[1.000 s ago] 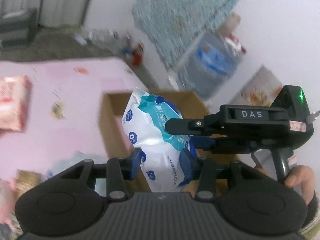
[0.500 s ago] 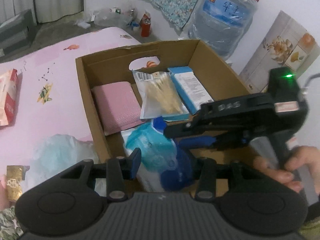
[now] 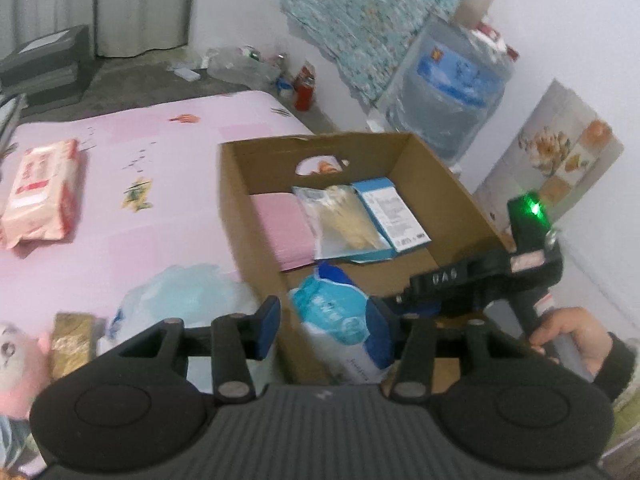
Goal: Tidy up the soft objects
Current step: 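Carry the diaper pack into the cardboard box and open the right gripper, then move the right gripper back over the pink plush bunny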
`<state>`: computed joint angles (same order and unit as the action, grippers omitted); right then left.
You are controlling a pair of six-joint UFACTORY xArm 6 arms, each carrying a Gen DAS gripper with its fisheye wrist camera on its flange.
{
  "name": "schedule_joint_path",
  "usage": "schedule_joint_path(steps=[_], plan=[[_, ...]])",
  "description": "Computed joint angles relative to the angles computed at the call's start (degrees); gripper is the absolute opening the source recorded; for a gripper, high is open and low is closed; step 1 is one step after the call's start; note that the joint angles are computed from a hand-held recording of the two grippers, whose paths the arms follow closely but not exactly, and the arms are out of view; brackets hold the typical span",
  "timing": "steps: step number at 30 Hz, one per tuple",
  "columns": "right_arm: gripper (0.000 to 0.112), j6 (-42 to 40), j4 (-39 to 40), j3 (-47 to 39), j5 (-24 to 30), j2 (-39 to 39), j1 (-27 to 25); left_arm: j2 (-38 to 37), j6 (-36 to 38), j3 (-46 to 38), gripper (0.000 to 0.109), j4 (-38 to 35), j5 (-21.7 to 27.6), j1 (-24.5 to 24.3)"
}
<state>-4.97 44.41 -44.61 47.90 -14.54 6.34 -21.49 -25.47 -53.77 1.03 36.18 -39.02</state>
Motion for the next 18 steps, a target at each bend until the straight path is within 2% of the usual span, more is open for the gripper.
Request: schedule_joint_path(steps=[2,6,12,18], plan=[[0.049,-0.05,1.28,0.08,1.1,0.47,0.48,-3.76,-2.74,3.58,0.049,1.83,-0.71,1.07],[0.046,2.88,1.78,1.29,-2.64,-0.07,3.58,-10.58,-8.28,10.15,0.049,6.91,-0.49,3.12],[0.041,11.29,-1.0,2.48,-9.83,-0.22,9.14,-20.3,-8.71,19.07,0.049,4.16,0.12,7.65],[0.039,18.74,-2.45,4.45,-14.95,-1.25,11.2,-29.86,-8.57,26.43,0.049,0.83,1.89,11.7]])
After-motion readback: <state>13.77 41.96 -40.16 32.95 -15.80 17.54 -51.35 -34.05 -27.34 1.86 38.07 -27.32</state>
